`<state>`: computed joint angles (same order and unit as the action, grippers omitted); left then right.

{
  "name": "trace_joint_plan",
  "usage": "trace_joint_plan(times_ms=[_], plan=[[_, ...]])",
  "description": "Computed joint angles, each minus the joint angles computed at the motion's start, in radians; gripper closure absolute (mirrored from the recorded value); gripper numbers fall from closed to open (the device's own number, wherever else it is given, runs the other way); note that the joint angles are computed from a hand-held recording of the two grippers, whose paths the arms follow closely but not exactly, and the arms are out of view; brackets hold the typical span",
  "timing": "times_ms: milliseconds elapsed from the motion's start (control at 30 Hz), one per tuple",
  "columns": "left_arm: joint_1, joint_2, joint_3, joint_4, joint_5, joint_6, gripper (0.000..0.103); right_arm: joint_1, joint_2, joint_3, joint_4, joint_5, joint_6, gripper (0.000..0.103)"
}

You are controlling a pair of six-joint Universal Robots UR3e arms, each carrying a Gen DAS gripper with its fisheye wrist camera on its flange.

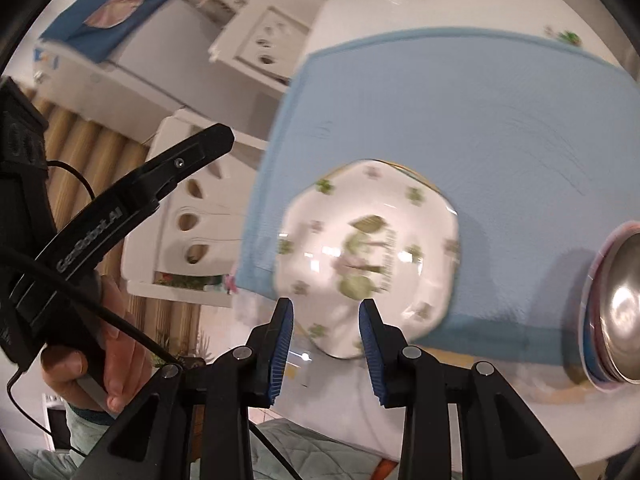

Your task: Organize plates and bowls

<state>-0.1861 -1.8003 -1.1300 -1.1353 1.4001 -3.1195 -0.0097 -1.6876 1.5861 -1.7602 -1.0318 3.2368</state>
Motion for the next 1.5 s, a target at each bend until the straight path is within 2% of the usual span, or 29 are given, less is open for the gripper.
trace_joint_plan(times_ms=[167, 300, 333, 400, 500, 600, 767, 833, 900, 1133, 1200, 1267, 1400, 1467, 1500], plan=[[0.069, 0.107, -0.082, 0.02, 0.042, -0.02, 0.066, 0.041, 0.017, -0.008, -0.047, 0.052, -0.027, 0.07], [0.052, 0.135, -0.091, 0.021, 0.101, -0.061, 0.065, 0.007, -0.027, 0.009, -0.08, 0.075, -0.041, 0.068], [0.038, 0.129, -0.079, 0.017, 0.117, -0.08, 0.063, -0.016, -0.051, 0.02, -0.069, 0.087, -0.054, 0.06], [0.01, 0.114, -0.054, 0.009, 0.132, -0.118, 0.06, -0.058, -0.095, 0.039, -0.037, 0.1, -0.075, 0.05], [-0.028, 0.075, 0.008, -0.01, 0.103, -0.18, 0.06, -0.131, -0.158, 0.058, 0.068, 0.137, -0.158, 0.05], [-0.087, 0.032, 0.067, -0.018, 0.125, -0.228, 0.06, -0.24, -0.232, 0.09, 0.18, 0.166, -0.242, 0.05], [-0.201, -0.036, 0.15, -0.037, 0.178, -0.261, 0.059, -0.343, -0.286, 0.097, 0.26, 0.106, -0.316, 0.05], [-0.234, -0.056, 0.177, -0.054, 0.199, -0.269, 0.055, -0.383, -0.292, 0.094, 0.335, 0.141, -0.375, 0.05], [-0.259, -0.075, 0.202, -0.069, 0.205, -0.29, 0.045, -0.427, -0.308, 0.099, 0.398, 0.169, -0.426, 0.05], [-0.37, -0.232, 0.398, -0.135, 0.2, -0.324, 0.045, -0.604, -0.419, 0.145, 0.395, 0.053, -0.504, 0.05], [-0.393, -0.278, 0.446, -0.148, 0.187, -0.331, 0.045, -0.667, -0.447, 0.153, 0.425, 0.032, -0.558, 0.05], [-0.406, -0.311, 0.478, -0.157, 0.165, -0.341, 0.045, -0.784, -0.478, 0.145, 0.544, 0.061, -0.667, 0.05], [-0.431, -0.388, 0.551, -0.181, 0.141, -0.372, 0.045, -1.092, -0.552, 0.118, 0.816, 0.082, -0.957, 0.05], [-0.446, -0.438, 0.596, -0.182, 0.122, -0.388, 0.045, -1.245, -0.587, 0.126, 0.881, 0.062, -1.061, 0.05], [-0.451, -0.469, 0.627, -0.189, 0.096, -0.39, 0.045, -1.287, -0.588, 0.136, 0.882, 0.05, -1.076, 0.05]])
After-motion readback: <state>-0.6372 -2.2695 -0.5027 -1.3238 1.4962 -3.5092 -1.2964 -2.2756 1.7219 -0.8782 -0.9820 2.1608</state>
